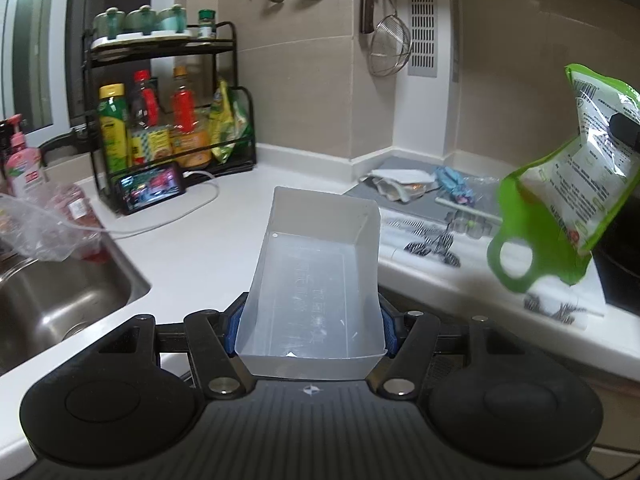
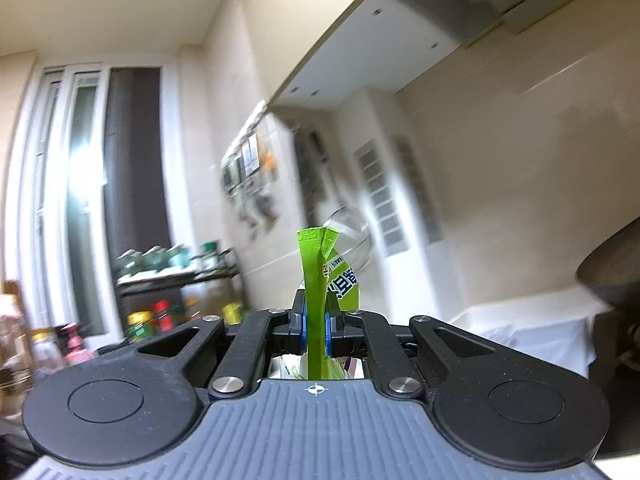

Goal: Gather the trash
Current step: 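Lift the snack bag and plastic box off the counter with both grippers, then lower the held snack bag and plastic box down over the blue bin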

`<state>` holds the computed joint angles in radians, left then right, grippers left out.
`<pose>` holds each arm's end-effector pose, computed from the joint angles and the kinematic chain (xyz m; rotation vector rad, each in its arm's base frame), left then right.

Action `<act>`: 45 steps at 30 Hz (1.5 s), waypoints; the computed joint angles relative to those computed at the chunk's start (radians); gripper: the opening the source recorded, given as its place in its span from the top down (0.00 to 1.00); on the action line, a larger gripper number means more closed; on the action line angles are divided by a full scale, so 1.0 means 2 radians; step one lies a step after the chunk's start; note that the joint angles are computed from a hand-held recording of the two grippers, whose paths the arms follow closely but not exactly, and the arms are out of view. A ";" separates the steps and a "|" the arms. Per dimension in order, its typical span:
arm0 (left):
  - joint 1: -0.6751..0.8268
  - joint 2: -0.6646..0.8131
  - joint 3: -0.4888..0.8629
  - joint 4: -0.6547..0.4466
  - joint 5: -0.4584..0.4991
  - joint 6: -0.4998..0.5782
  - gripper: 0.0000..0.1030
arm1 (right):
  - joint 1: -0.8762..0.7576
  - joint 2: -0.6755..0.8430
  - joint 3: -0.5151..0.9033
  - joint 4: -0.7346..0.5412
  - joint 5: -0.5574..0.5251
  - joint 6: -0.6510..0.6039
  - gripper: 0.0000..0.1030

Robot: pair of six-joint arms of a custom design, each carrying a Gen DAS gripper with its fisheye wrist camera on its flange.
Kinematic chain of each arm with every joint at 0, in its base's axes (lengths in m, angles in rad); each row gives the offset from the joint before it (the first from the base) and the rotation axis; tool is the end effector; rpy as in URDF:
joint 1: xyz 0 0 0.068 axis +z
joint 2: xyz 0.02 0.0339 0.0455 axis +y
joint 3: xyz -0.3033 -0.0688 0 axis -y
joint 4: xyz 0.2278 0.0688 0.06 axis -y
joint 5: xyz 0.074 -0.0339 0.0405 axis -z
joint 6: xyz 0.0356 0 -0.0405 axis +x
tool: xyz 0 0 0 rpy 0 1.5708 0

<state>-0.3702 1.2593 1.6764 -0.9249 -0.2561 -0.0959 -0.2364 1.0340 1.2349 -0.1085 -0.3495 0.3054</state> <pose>0.1951 -0.0660 0.4966 0.1268 2.0567 -0.0216 0.1809 -0.0310 0.4883 0.1186 1.4871 0.3138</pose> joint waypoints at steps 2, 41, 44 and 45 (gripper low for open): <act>0.003 -0.011 -0.015 -0.004 -0.002 -0.001 0.35 | 0.017 -0.009 0.003 -0.030 -0.006 -0.005 0.92; 0.016 -0.043 -0.159 -0.020 -0.013 -0.040 0.35 | 0.210 0.025 -0.017 -0.259 0.108 -0.048 0.92; 0.016 -0.042 -0.158 -0.021 -0.012 -0.040 0.35 | 0.207 0.026 -0.019 -0.259 0.107 -0.046 0.92; 0.017 -0.041 -0.158 -0.021 -0.011 -0.040 0.35 | 0.206 0.026 -0.020 -0.259 0.107 -0.046 0.92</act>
<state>-0.3369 1.1779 1.3610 -0.9666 -0.2787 -0.1765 0.1763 1.0854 1.1948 -0.6260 -0.1357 0.2144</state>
